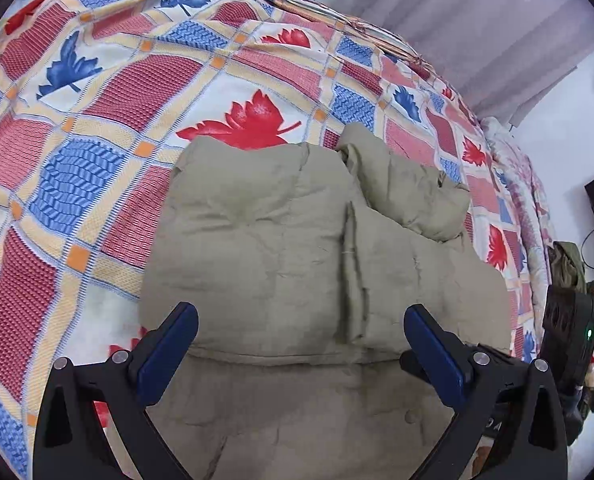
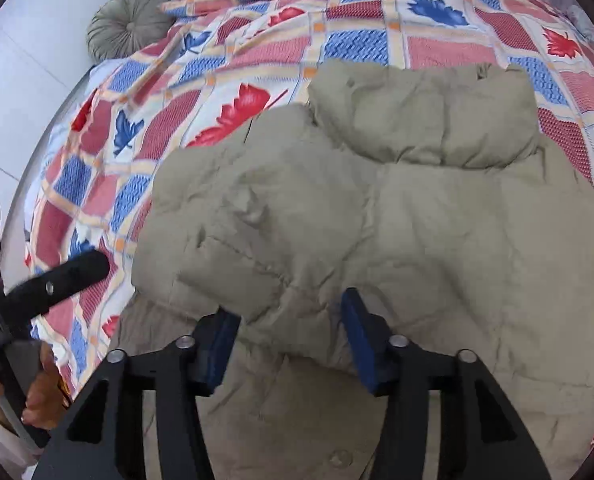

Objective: Fold large clothes

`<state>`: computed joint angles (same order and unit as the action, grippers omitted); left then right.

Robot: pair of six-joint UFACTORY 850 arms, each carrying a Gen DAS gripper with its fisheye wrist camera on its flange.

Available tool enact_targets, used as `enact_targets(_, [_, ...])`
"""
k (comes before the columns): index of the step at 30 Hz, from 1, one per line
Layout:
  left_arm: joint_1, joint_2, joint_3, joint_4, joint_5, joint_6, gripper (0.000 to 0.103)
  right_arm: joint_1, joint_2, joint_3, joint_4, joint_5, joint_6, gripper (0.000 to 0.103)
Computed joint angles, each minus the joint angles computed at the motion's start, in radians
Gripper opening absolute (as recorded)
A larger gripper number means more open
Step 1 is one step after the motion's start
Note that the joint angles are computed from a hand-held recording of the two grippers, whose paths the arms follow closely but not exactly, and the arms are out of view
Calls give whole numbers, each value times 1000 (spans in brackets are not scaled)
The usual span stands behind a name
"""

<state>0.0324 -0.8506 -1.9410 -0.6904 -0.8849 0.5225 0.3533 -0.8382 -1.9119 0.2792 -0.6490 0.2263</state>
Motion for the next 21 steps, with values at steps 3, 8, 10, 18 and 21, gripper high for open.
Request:
enact_targets(3, [-15,-48,-50,-48,-77,13,103,3,77,124,-2,32,-14,59])
enact_targets(8, [-71,-145,-153,-30,-129,-37,103,-49,251,393,-68,86,49,52])
enact_targets(10, [-91,-167,-177,-44,-136,-26,92,-77,298,466,-103,81,75,31])
enact_targets(18, [-125,-158,-190,-62,-119,13,10,-140,361,576,-565,33,473,28])
enact_targets(21, [-118,-178,-209,20,-118,-41,10,-165,366,580,-724,8,631,24])
